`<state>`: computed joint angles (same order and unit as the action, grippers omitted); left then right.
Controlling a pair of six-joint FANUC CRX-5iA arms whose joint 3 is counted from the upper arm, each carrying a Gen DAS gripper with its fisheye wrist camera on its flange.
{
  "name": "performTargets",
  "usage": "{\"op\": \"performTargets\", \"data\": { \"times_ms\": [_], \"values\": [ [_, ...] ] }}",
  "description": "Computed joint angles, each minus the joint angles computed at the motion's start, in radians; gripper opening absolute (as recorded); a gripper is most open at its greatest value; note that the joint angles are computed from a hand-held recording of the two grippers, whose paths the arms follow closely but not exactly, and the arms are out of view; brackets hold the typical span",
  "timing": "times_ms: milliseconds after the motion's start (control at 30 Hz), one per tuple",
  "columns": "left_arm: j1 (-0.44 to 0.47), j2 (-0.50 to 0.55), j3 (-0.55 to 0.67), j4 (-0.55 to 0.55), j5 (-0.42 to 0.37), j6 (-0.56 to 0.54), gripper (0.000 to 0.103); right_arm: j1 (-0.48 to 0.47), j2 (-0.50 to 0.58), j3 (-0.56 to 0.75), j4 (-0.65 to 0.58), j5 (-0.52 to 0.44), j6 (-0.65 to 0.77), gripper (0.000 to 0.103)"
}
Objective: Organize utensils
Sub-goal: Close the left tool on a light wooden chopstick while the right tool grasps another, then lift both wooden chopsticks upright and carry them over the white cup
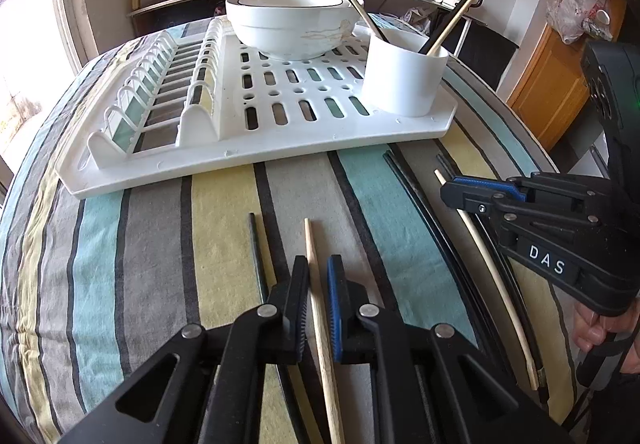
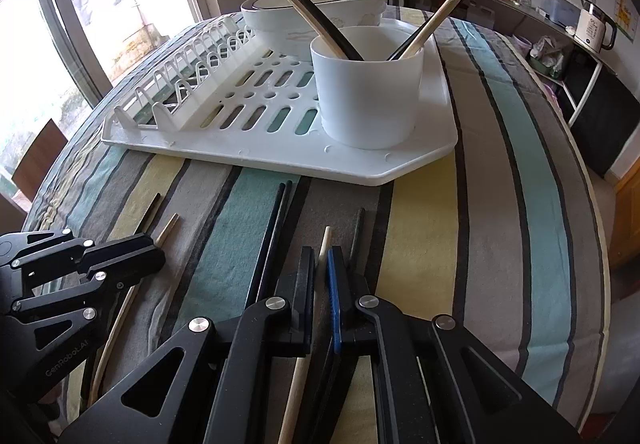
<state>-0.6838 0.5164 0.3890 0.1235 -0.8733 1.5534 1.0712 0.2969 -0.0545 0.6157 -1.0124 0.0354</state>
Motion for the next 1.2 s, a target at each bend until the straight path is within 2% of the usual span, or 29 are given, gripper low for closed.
{"op": "performTargets", "data": {
  "times_ms": [100,433,833,1200],
  "values": [
    [0.01,0.001,-0.007,0.037,-0.002,-0.011,0.006,0.009,-0.017,-0.019,0.033,0.007,-0.026,0.006],
    [0.013,-0.05,-0.045,0.062,0.05,-0.027,0.006,0.047,-0.091,-0.089,0.174,0.002,-0.144,0.006],
    [0.02,-0.174,-0.141,0.122,0.159,-0.079,0.006,0.112,-0.168,-0.154,0.358,-0.052,-0.278,0.005],
    [0.012,-0.268,-0.234,0.147,0.251,-0.11,0.006,0.167,-0.2,-0.199,0.468,-0.106,-0.367,0.005]
  ]
}}
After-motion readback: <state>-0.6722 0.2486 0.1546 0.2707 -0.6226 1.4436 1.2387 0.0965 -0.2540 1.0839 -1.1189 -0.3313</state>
